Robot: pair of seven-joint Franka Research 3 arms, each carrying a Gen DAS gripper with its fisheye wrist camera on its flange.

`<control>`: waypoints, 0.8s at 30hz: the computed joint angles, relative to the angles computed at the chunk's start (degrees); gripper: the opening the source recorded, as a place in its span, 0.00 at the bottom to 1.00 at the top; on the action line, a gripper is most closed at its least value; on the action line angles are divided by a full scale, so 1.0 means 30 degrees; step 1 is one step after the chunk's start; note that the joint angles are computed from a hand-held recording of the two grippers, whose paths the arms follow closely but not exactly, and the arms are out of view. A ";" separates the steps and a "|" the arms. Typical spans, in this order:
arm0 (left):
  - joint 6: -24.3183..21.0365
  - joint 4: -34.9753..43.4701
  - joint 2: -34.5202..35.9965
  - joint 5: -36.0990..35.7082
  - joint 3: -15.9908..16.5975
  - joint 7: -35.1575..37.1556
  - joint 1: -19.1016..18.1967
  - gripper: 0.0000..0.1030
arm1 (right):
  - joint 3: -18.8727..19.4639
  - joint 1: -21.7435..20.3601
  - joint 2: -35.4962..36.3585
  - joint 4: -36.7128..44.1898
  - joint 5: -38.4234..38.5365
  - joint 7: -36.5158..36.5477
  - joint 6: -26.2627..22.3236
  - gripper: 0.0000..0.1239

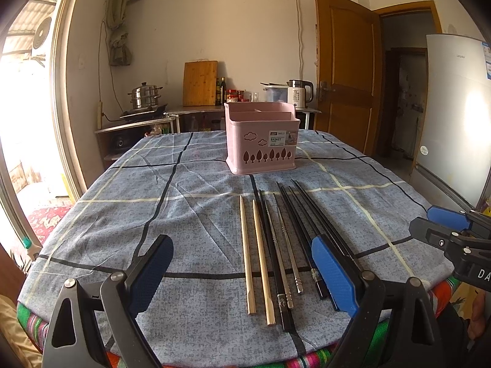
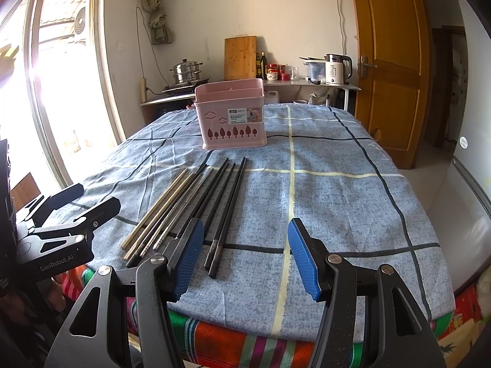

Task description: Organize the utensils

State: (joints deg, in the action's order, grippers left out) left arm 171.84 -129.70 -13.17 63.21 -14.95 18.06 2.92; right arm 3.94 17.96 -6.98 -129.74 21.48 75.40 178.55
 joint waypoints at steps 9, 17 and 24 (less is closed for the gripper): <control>0.0113 -0.0080 -0.0071 0.0016 0.0013 0.0037 0.0014 0.89 | -0.0011 0.0023 -0.0021 0.0005 0.0067 -0.0129 0.0009 0.47; 0.0149 -0.0040 -0.0040 -0.0061 -0.0024 0.0188 0.0018 0.89 | -0.0071 0.0101 -0.0004 -0.0023 0.0216 -0.0289 0.0064 0.47; 0.0125 -0.0053 -0.0004 -0.0388 0.0036 0.0497 -0.0099 0.89 | -0.0057 0.0099 0.0005 -0.0019 0.0230 -0.0295 0.0058 0.47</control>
